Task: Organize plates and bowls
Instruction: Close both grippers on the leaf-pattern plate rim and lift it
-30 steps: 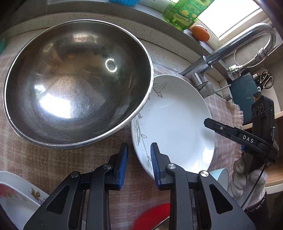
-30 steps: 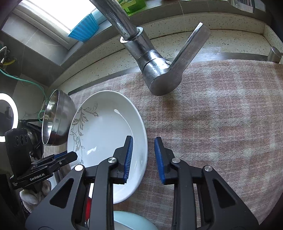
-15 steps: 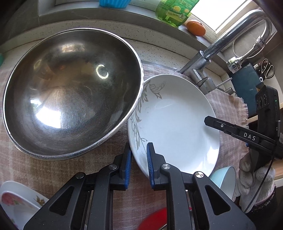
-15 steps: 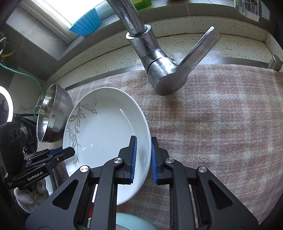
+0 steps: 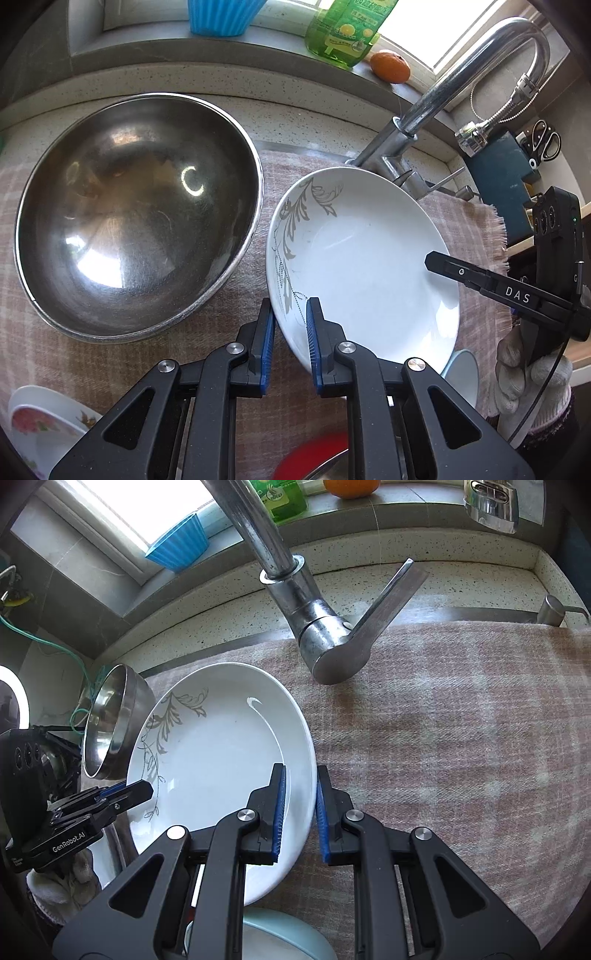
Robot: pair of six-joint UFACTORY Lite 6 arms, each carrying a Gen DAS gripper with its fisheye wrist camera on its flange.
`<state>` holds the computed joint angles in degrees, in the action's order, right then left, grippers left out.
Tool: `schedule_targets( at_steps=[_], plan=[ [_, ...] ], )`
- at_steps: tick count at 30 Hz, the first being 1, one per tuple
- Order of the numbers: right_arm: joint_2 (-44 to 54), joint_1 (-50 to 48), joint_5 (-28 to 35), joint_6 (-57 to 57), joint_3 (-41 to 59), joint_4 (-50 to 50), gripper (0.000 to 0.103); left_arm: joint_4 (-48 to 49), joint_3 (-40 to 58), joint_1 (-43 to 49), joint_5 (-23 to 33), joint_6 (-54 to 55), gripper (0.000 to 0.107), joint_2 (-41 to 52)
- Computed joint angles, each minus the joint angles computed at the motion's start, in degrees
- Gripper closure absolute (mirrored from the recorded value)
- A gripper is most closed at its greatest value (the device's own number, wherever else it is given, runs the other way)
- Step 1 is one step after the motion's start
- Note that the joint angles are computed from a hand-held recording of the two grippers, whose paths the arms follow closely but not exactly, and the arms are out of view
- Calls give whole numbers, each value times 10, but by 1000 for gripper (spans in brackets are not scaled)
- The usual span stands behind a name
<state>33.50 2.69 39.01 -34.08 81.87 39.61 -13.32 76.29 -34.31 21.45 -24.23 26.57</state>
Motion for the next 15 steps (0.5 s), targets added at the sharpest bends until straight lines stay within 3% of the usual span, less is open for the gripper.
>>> schedule_targets(
  at_steps=[15],
  plan=[
    [-179,-1,10,24,-110,6,87,-9,-66,-1,2,24,92,-116]
  ],
)
